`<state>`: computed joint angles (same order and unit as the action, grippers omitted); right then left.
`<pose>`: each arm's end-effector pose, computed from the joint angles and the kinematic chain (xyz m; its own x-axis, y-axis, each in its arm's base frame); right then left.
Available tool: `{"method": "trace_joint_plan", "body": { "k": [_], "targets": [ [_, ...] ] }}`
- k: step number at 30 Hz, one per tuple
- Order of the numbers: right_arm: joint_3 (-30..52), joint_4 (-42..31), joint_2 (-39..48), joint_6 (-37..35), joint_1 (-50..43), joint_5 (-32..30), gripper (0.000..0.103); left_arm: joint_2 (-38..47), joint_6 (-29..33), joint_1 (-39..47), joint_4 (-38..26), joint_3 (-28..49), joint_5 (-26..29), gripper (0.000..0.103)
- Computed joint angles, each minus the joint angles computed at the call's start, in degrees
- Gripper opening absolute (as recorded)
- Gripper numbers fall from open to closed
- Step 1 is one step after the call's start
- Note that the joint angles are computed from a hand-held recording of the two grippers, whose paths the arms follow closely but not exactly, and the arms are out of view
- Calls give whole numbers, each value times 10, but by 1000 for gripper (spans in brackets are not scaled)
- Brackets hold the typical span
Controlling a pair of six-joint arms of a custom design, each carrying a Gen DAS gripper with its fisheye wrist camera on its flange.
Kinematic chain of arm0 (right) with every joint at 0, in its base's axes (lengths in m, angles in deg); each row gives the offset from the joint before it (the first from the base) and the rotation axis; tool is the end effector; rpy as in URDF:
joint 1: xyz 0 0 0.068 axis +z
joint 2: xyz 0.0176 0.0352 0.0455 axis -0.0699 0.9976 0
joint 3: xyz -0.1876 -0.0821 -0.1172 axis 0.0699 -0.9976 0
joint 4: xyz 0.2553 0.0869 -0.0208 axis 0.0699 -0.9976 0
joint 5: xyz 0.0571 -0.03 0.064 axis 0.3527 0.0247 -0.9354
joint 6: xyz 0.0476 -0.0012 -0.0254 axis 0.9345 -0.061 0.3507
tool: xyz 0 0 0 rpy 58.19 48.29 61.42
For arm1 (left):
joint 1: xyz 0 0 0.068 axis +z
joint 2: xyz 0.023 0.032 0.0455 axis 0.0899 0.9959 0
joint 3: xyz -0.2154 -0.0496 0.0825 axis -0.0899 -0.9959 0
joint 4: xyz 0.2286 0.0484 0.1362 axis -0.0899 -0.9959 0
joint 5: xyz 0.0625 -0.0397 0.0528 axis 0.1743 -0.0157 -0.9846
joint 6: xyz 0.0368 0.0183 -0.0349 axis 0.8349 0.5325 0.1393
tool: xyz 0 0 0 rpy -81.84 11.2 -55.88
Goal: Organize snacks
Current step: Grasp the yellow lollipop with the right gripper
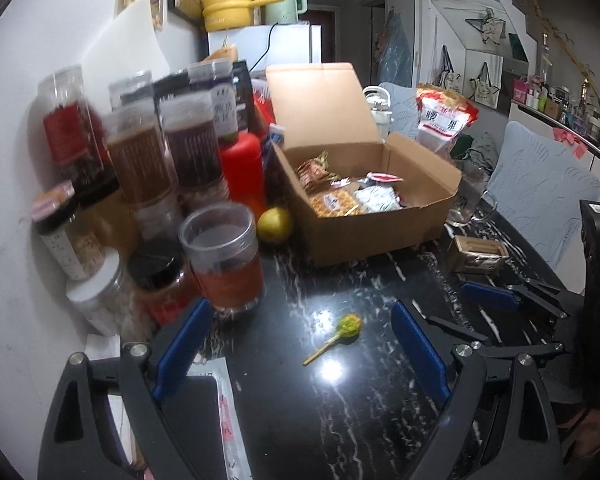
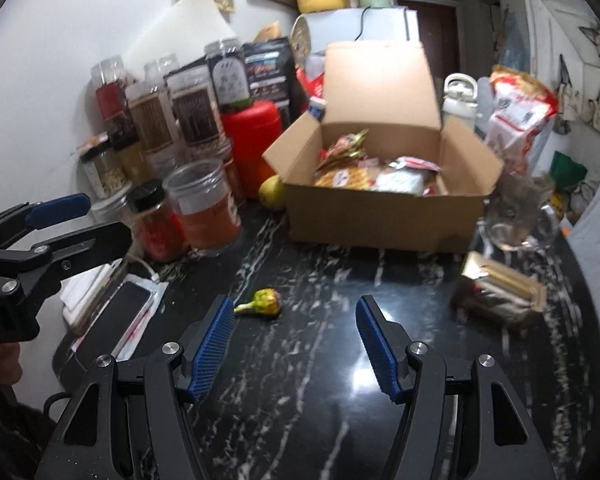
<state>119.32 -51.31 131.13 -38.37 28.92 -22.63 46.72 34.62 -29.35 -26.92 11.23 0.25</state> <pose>0.3218 0.2197 0.1890 -0.5173 -0.4143 -0.7488 -0.7259 0.6758 0.1275 0.2261 -0.1294 0.2231 -0.6063 -0.1789 -0.7748 -0.2832 0.9591 0.0002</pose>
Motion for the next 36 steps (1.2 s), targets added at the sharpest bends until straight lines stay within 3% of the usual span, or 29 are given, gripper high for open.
{"method": "trace_joint_plan", "body": {
  "k": [6,13,23,27,36],
  "targets": [
    [63,-11,83,9,29,8,60,-8,48,50,60,-53,22,92],
    [177,-59,199,18,53,20,56,-5,74,125,110,-91,109,92],
    [321,-135,319,35,56,12,46,32,86,161,137,-89,147,92],
    [323,-124,324,36,61,7,28,35,79,171,135,-87,155,92],
    [272,-94,289,40,44,-20,27,50,67,153,122,-61,151,92]
  ]
}}
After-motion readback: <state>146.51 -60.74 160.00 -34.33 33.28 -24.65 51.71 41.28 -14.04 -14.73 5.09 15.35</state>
